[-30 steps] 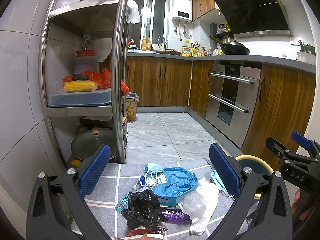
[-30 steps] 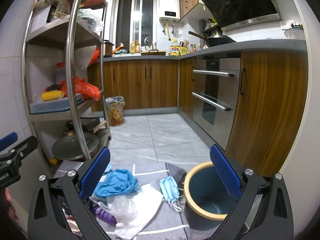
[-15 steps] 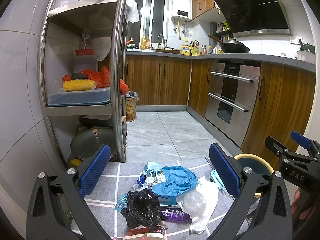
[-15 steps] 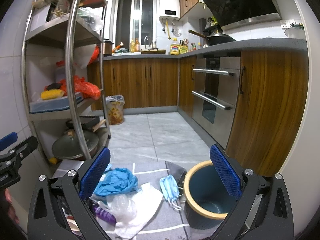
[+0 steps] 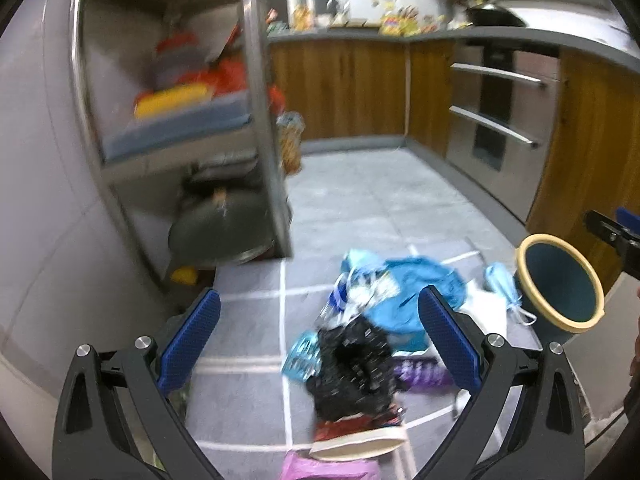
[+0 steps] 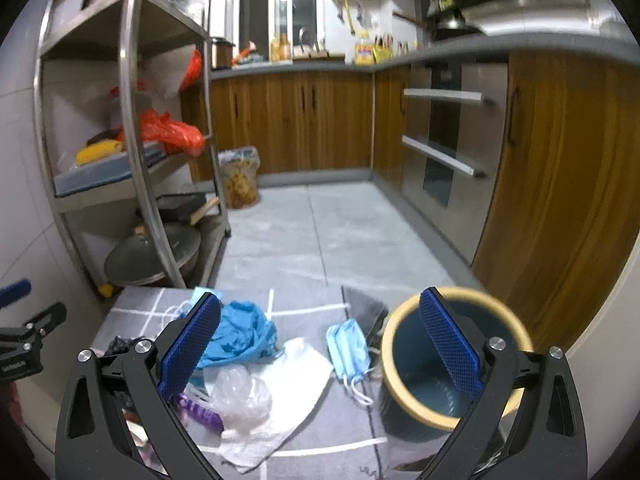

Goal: Collect trash
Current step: 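Grasp the black plastic bag with the left tool while the right tool grasps the clear plastic bag, then carry both bags over the yellow-rimmed bin with both tools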

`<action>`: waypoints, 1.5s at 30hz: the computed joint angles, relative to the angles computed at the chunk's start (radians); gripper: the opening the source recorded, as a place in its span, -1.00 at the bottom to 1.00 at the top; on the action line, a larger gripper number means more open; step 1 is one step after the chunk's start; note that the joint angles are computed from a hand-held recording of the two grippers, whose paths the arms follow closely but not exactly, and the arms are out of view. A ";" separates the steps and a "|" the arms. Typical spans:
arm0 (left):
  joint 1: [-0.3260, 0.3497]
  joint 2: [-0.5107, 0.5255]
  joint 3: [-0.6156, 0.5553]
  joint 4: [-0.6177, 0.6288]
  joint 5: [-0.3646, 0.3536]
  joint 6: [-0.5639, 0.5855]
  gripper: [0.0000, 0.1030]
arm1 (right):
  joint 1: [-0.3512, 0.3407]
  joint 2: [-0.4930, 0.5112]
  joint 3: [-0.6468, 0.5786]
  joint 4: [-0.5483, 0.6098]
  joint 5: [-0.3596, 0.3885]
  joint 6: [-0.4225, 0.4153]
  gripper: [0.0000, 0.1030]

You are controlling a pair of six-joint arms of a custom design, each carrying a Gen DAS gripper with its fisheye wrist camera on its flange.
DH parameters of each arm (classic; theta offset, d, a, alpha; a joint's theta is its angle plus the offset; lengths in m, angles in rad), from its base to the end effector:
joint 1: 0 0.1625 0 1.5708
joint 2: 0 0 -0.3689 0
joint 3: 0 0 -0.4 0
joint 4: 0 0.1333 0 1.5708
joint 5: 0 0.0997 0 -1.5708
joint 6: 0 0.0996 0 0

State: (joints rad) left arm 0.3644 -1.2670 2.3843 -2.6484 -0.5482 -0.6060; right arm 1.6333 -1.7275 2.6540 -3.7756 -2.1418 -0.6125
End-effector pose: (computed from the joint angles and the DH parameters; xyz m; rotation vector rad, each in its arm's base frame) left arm -0.2802 -0.3405 0.0991 0.7037 2.1867 -0.9863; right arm 0.0975 -0.2861 0.2784 0.2472 -2.0043 1.2541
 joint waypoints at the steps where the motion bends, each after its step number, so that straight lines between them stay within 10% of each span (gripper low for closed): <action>1: 0.021 -0.009 0.004 0.007 -0.015 -0.013 0.89 | -0.010 -0.011 -0.007 0.038 0.004 0.010 0.89; 7: 0.100 -0.006 0.024 -0.042 -0.150 -0.029 0.80 | -0.095 -0.110 0.009 0.313 0.116 0.136 0.79; 16: 0.118 0.113 -0.022 -0.035 -0.236 0.007 0.24 | -0.175 -0.110 -0.016 0.602 0.252 0.229 -0.06; 26: 0.192 0.158 -0.071 0.023 -0.270 0.018 -0.50 | -0.171 0.097 -0.116 0.695 0.187 0.235 -0.08; 29: 0.201 0.148 -0.067 0.022 -0.286 0.016 -0.72 | -0.185 0.107 -0.124 0.742 0.188 0.251 -0.56; 45: 0.047 0.044 -0.050 0.007 -0.101 -0.024 -0.88 | -0.149 -0.148 -0.081 0.769 0.199 0.282 -0.80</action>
